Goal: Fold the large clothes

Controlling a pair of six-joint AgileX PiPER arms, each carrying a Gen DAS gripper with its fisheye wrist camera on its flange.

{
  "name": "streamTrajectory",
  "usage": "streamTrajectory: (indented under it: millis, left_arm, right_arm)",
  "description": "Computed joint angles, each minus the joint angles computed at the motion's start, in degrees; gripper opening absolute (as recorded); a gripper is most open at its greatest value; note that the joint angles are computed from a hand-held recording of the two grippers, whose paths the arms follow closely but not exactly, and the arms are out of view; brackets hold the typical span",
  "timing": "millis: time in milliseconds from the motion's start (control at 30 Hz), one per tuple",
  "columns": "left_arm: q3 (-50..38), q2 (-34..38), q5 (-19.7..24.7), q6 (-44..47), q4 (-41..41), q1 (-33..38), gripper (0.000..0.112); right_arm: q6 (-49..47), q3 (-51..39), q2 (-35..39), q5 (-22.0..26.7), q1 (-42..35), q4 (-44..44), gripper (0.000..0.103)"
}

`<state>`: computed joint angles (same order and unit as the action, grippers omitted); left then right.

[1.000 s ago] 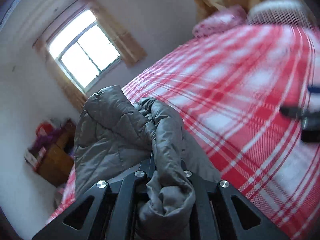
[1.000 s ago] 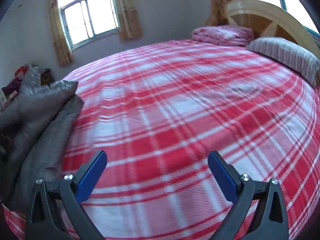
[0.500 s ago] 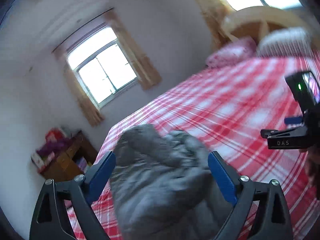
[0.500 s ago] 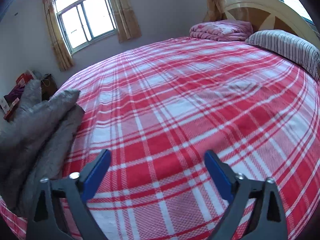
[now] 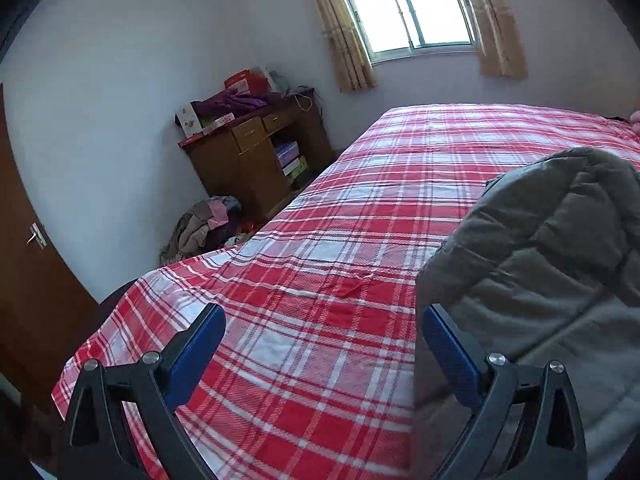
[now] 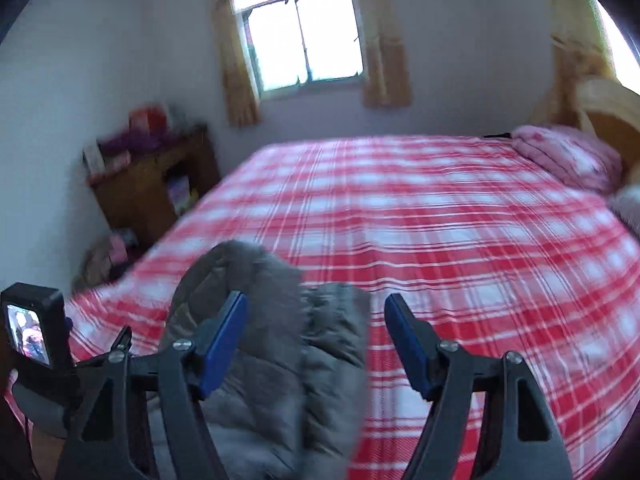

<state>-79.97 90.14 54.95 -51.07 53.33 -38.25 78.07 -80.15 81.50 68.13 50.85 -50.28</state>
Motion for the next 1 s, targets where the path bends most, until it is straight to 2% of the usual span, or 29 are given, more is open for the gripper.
streamTrajectory:
  millis: [100, 167, 200, 233, 333, 433, 633, 1000]
  left_arm:
    - [-0.6, 0.6, -1.0, -1.9, 2.3, -2.5, 0.099]
    - [-0.7, 1.4, -1.4, -3.4, 5.9, -4.9, 0.099]
    - [-0.5, 2.0, -1.1, -4.8, 8.5, -6.0, 0.099]
    - [-0.7, 2.8, -1.0, -5.2, 9.8, -6.7, 0.099]
    - [-2.6, 5.7, -1.6, -4.0, 8.4, -7.5, 0.099]
    - [-3.5, 8.2, -2.0, -3.1, 7.7, -8.7, 0.099]
    - [-3.5, 10.7, -2.8, -4.3, 6.7, -9.9, 0.099]
    - [-4.6, 14.5, -4.3, -5.7, 5.0, -8.9, 0.099]
  right_arm:
    - [-6.8, -9.2, 9.9, -1.2, -5.7, 6.6, 0.072]
    - [-7.9, -8.9, 12.2, -3.6, -7.5, 9.3, 0.057]
    - [-8.1, -8.1, 13.1, -3.8, -8.0, 10.7, 0.047]
    - [-7.5, -6.2, 13.1, -4.3, -8.3, 11.5, 0.045]
    - [-0.2, 2.9, 11.2, -5.9, -8.2, 9.8, 0.045]
    - [7.2, 12.8, 8.3, -11.6, -9.2, 8.0, 0.045]
    - [18.3, 23.8, 4.3, -18.6, -10.5, 2.9, 0.045]
    - [20.3, 24.0, 7.4, -21.2, -12.1, 0.4, 0.045]
